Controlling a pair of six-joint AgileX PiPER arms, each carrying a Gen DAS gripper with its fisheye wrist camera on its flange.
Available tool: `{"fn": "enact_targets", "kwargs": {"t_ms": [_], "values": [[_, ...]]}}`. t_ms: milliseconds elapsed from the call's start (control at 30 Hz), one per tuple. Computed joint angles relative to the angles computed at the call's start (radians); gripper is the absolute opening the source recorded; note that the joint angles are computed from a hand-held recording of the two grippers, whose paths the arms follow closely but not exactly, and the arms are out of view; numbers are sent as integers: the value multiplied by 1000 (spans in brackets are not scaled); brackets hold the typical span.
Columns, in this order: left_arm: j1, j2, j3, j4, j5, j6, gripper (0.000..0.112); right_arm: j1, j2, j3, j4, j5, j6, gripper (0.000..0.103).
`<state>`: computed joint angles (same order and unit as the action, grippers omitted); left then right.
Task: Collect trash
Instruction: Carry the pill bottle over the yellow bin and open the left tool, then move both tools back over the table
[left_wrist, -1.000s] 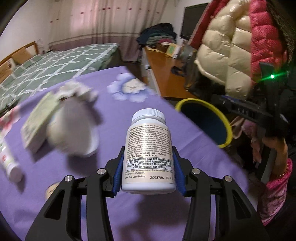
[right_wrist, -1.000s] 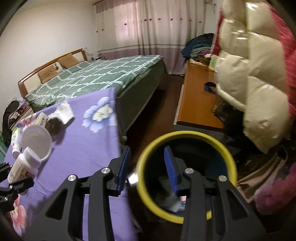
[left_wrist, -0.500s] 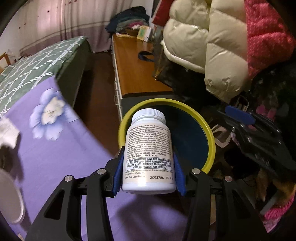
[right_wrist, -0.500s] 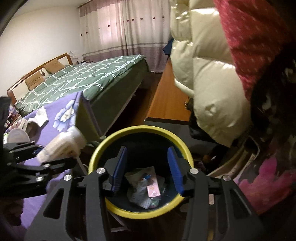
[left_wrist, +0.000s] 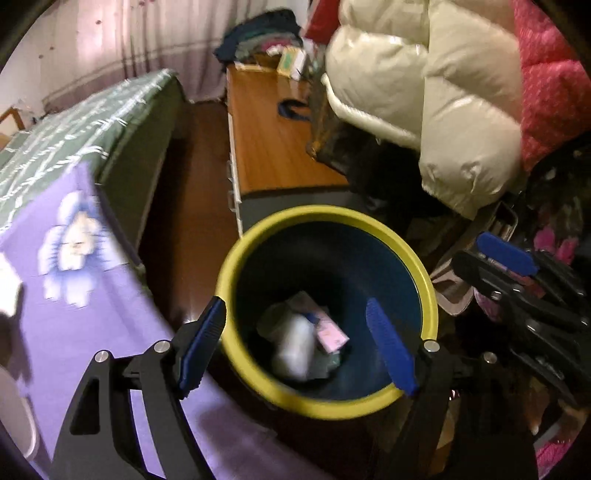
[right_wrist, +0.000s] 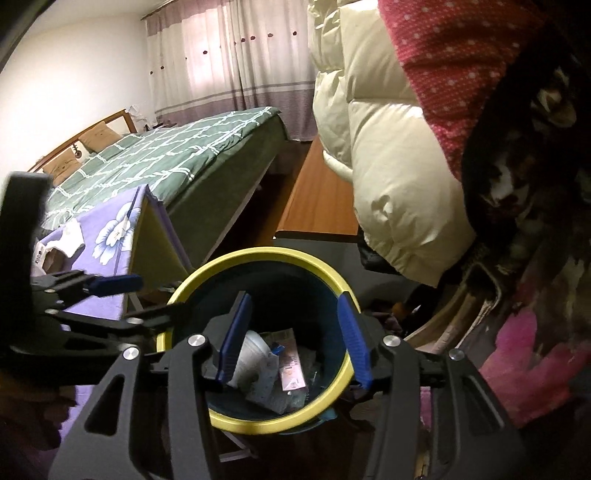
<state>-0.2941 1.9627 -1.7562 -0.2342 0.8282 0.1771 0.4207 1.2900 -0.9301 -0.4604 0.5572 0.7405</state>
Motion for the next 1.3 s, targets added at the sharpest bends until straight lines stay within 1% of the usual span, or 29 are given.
{"fn": "enact_targets", "kwargs": {"t_ms": [33,67,100,133,200,300,333,400,433,467,533,633,733,800,900,967,1033,1067,1167,1233,1267,1300], "values": [[19,-43,54,-15,-29,19,78,13,7,-5,-8,3,11,48],[43,-115,141,-28,-84,38,80,32,23,-16,-23,6,33,48],[61,-159,194,-39,-117,54,84,39,31,-21,-24,5,36,48],[89,-226,272,-54,-166,74,86,51,39,-29,-27,7,43,48],[149,-314,369,-96,-216,124,89,81,59,-47,-39,15,63,48],[264,-434,492,-176,-270,215,90,133,91,-82,-63,31,100,49],[312,-470,526,-211,-275,259,90,144,96,-89,-61,35,100,49],[430,-542,603,-316,-305,383,92,179,122,-121,-62,47,111,49],[461,-557,619,-339,-312,414,92,193,136,-137,-62,51,115,49],[526,-587,655,-382,-330,479,92,212,152,-156,-66,60,122,49],[632,-616,688,-464,-322,601,92,258,195,-208,-78,84,136,49],[793,-630,727,-576,-330,773,92,318,252,-282,-87,113,147,49],[943,-592,727,-686,-323,916,92,370,301,-354,-105,150,163,50],[1010,-564,717,-732,-311,974,92,402,341,-410,-106,172,166,50],[1108,-525,717,-827,-324,1098,92,442,402,-494,-92,196,156,50],[1146,-506,722,-875,-332,1153,92,467,453,-562,-80,215,141,51],[1186,-482,717,-929,-324,1196,92,493,507,-640,-56,234,113,51],[1212,-466,708,-954,-307,1212,92,504,530,-674,-45,240,100,51],[1255,-426,688,-987,-278,1217,92,537,606,-791,-15,266,59,51],[1255,-418,681,-964,-286,1184,93,551,662,-879,-10,286,41,51],[1267,-416,680,-981,-277,1196,93,553,706,-949,1,304,20,51],[1259,-423,688,-991,-283,1200,94,550,735,-996,15,316,0,51]]}}
